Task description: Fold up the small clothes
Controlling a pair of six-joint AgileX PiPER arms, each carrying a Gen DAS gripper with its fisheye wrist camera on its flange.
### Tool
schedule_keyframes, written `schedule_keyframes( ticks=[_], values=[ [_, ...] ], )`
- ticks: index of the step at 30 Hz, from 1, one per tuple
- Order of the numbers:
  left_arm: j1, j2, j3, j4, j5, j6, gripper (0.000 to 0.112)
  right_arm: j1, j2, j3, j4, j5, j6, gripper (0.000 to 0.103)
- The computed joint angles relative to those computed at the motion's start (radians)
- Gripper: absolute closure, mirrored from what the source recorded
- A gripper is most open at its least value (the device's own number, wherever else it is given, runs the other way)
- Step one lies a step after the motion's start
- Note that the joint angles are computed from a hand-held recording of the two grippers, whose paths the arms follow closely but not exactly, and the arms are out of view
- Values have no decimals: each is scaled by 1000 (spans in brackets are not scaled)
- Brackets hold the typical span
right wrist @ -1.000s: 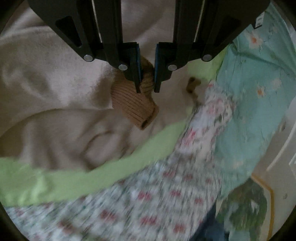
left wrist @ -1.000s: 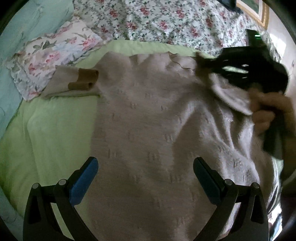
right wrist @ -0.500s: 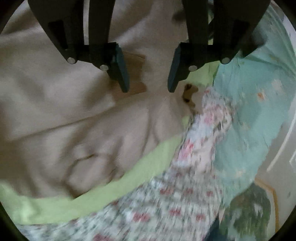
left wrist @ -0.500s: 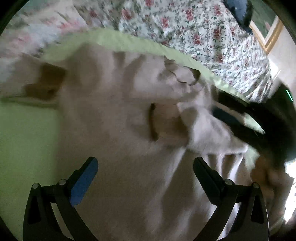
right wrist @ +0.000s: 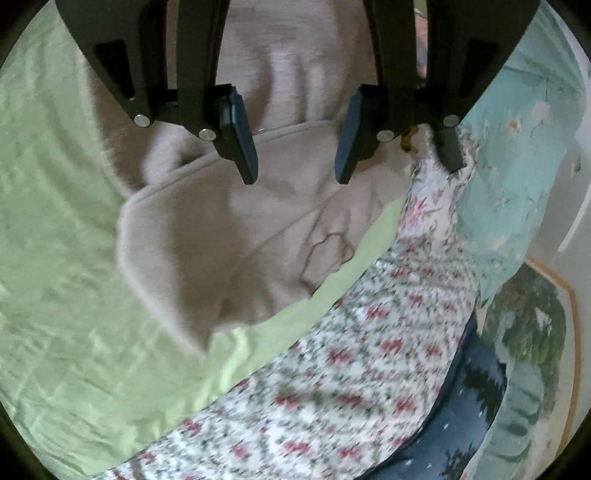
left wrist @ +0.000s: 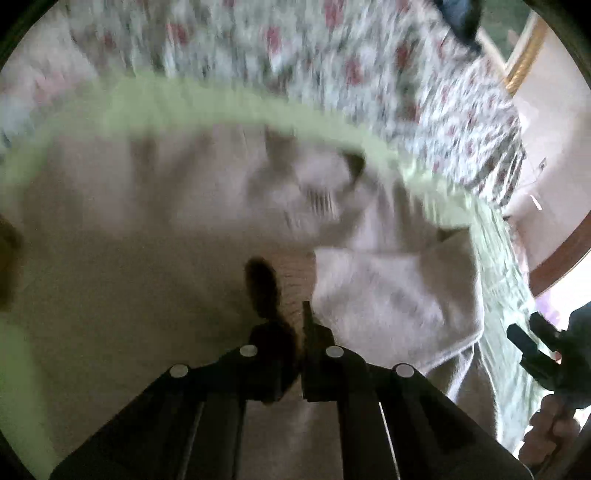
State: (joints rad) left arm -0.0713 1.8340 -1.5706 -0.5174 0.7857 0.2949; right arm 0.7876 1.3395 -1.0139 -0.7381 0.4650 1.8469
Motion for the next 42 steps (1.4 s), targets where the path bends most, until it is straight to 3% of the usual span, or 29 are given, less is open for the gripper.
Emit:
schedule_keyframes(
  ticks=[3,5,8,15,17,19,21,23,27,30,34,37,40,42],
  values=[
    [75,-28,14,22,-33,-35,107,-32,-39,26,7,41,-29,57],
    [131,7,-9,7,0,-40,107,-83,-34,20,88,58,-129,52],
    [179,23,7,-80,25,20,107,-169,12,-13,247,36,-342,48],
    [188,-16,81,-39,-56,-10,107,-354,217,-170,603,40,-822,44],
    [226,2,60,-83,-39,-9,107,-375,239,-192,674,67,-898,44],
    [215,21,22,-58,-13,-27,107,-350,232,-193,632,97,-885,43],
    [188,21,14,-6,-25,-41,107,-271,216,-187,471,166,-800,34],
    [173,28,7,5,-17,-44,107,-173,251,-218,312,295,-731,28],
    [154,26,9,33,-17,-69,107,-103,403,-353,193,452,-761,28],
    [155,13,22,28,-12,-69,107,-92,464,-409,44,560,-646,29],
    [149,14,35,-35,12,4,106,-169,272,-206,69,465,-483,24],
    [79,25,42,74,-23,-48,106,-215,160,-93,175,389,-570,19],
    [64,34,62,99,-41,-52,107,-187,77,-47,163,439,-527,18],
    [86,36,67,47,-32,-16,107,-217,26,-19,168,349,-503,18]
  ],
)
